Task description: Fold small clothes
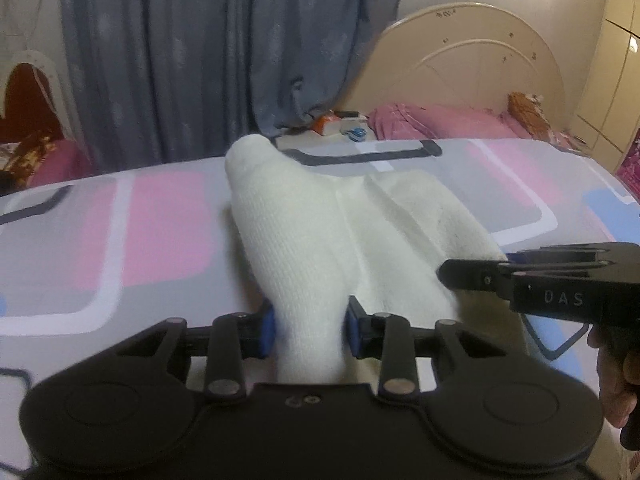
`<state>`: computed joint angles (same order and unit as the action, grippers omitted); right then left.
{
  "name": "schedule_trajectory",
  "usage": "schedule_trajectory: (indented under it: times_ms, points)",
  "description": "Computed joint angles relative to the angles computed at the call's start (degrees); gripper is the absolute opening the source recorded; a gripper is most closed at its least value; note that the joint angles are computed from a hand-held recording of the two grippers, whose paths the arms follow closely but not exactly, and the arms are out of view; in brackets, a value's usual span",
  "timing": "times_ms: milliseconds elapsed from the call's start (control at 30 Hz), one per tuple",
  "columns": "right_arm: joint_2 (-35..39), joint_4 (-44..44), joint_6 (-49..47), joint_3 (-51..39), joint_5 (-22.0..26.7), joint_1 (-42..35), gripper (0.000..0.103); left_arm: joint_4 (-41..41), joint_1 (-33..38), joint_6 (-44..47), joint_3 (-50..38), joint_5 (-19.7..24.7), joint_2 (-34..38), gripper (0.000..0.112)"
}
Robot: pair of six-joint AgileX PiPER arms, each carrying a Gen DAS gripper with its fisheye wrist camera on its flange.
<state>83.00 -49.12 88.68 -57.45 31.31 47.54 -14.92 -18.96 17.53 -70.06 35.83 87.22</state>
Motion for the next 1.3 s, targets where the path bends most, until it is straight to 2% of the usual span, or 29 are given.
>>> schedule_trajectory:
  times_ms: [300, 500, 767, 867, 967, 1067, 1133, 1233, 1300]
  points:
    - [10.5, -0.3, 0.0, -12.6, 4.4, 7.1, 0.025, -8.6, 11.5, 13.3, 4.3, 3.3, -4.9, 0.033]
    - [20.2, 1.7, -1.5, -24.7, 8.2, 11.1, 0.025, -16.6, 23.7, 27.2, 4.1, 9.0, -4.8, 0.033]
    - [37.0, 7.8, -9.1, -49.4, 15.0, 13.9, 0.025, -23.4, 38.9, 40.9, -0.7, 17.5, 0.2, 0.033]
    - [43.6, 10.7, -12.7, -59.8, 17.8, 14.3, 0.025, -25.0, 43.1, 44.2, -2.4, 20.0, 2.8, 0.033]
    - [48.2, 12.6, -14.7, -66.4, 19.9, 14.6, 0.025, -25.7, 45.7, 47.4, -2.9, 22.3, 5.1, 0.035]
    - [50.2, 14.4, -14.1, -67.8, 22.4, 14.7, 0.025, -24.7, 45.9, 50.0, -1.5, 20.8, 6.6, 0.047]
    - [50.1, 14.9, -11.2, -65.5, 22.5, 14.4, 0.025, -26.4, 46.6, 52.3, 0.4, 18.4, 6.9, 0.072]
    - [48.2, 14.4, -7.1, -60.7, 19.4, 14.0, 0.025, -27.6, 47.7, 54.2, 0.7, 17.6, 8.0, 0.088]
    - [48.0, 15.4, -8.2, -60.8, 19.5, 13.6, 0.025, -27.6, 48.8, 55.6, -0.8, 19.1, 9.3, 0.090]
